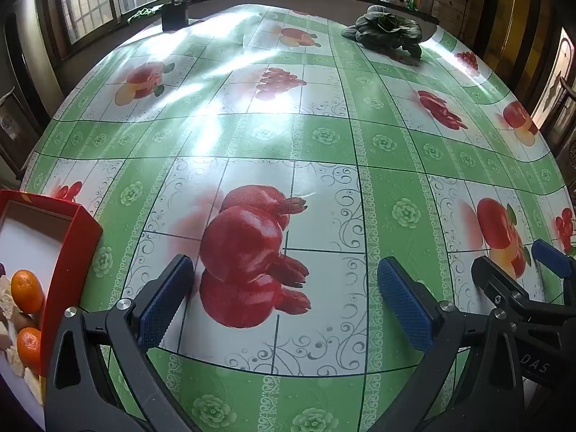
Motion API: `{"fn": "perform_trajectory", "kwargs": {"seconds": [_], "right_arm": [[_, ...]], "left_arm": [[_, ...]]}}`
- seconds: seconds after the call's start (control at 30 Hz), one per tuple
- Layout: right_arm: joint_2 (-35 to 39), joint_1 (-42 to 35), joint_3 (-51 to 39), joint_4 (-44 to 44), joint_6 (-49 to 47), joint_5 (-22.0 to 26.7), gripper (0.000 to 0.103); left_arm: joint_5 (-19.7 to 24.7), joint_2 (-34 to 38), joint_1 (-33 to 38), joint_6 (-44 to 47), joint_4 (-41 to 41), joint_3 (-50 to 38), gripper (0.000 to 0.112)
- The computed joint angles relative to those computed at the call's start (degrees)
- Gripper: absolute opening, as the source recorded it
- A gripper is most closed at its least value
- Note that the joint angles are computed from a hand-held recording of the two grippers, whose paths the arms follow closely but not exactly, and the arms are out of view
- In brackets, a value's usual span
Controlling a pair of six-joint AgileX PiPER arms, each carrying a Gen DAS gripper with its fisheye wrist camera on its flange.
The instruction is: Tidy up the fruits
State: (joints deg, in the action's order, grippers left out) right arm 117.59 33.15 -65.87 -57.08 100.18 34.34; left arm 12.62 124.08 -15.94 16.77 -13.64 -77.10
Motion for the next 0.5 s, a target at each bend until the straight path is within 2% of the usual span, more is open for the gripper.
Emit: {"fn": "perform_trajectory", "kwargs": {"seconds": [0.5], "right_arm": [[0.0, -0.1, 0.0, -0.2, 0.0, 0.1, 0.103]], "left_arm": [[0.3, 0.2, 0.0, -0.5, 0.4, -0.4, 0.103]]}}
